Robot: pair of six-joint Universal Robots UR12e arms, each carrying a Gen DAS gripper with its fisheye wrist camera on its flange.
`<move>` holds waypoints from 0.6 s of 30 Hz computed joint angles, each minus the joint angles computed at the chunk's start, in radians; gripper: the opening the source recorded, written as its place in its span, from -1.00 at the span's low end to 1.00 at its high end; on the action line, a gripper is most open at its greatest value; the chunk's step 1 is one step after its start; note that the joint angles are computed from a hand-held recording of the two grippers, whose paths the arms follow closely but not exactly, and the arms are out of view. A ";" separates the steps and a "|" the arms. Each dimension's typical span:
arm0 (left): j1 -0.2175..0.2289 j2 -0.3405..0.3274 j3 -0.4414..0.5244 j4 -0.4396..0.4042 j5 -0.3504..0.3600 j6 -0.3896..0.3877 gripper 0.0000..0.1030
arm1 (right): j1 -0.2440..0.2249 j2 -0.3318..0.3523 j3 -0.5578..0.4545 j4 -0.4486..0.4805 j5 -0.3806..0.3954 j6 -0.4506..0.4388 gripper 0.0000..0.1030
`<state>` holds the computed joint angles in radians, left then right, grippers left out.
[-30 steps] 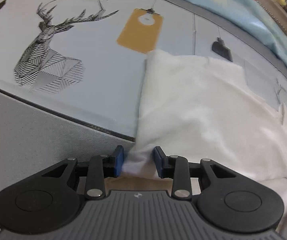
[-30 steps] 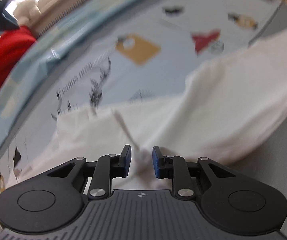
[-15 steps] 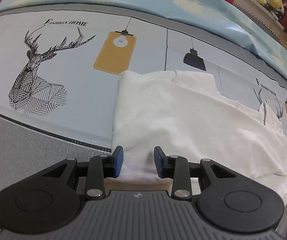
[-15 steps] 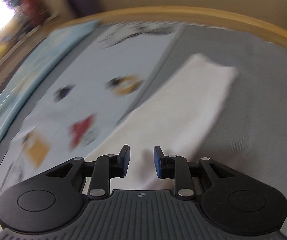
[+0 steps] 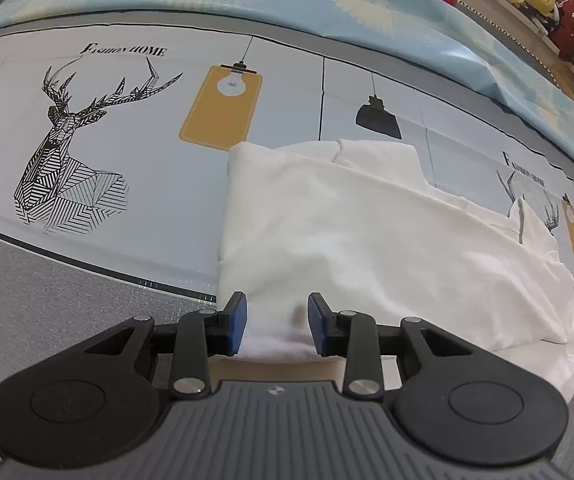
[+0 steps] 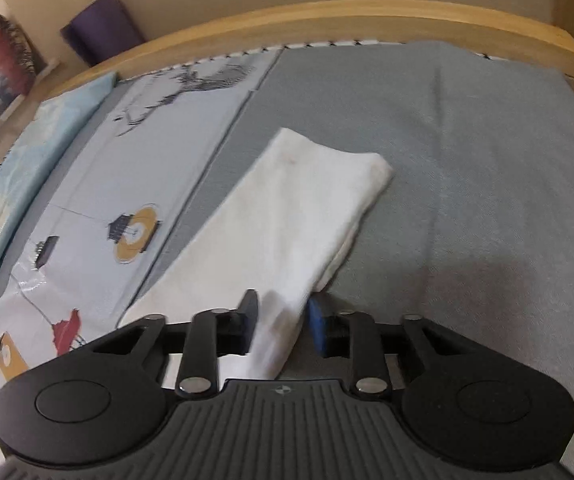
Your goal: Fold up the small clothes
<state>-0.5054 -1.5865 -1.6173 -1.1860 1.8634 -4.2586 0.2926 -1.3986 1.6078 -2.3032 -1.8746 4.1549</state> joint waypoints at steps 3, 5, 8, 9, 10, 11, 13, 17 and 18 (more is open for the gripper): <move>0.001 0.012 -0.009 0.003 0.005 -0.003 -0.28 | 0.002 0.002 0.001 -0.018 0.000 0.009 -0.90; 0.002 0.021 -0.016 0.003 0.007 -0.009 -0.28 | 0.017 0.008 -0.013 -0.003 -0.052 0.016 -0.92; 0.003 0.036 -0.026 0.000 0.012 -0.008 -0.28 | 0.065 0.034 -0.059 -0.018 -0.183 -0.057 -0.92; 0.003 0.041 -0.029 -0.002 0.016 -0.007 -0.28 | 0.089 0.049 -0.083 -0.041 -0.235 -0.111 -0.92; 0.003 0.046 -0.032 -0.005 0.019 -0.010 -0.28 | 0.109 0.062 -0.102 -0.068 -0.270 -0.160 -0.92; 0.004 0.051 -0.035 -0.006 0.021 -0.015 -0.28 | 0.137 0.079 -0.123 -0.124 -0.306 -0.230 -0.92; 0.005 0.060 -0.041 -0.007 0.025 -0.031 -0.28 | 0.186 0.112 -0.159 -0.243 -0.352 -0.373 -0.92; 0.005 0.070 -0.044 -0.003 0.031 -0.046 -0.28 | 0.283 0.168 -0.219 -0.489 -0.232 -0.626 -0.93; 0.006 0.071 -0.044 0.000 0.030 -0.050 -0.28 | 0.302 0.177 -0.228 -0.531 -0.178 -0.679 -0.92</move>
<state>-0.4997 -1.5158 -1.6616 -1.1862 1.8937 -4.3083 0.5944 -1.2212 1.3799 -2.8347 -2.0527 3.4761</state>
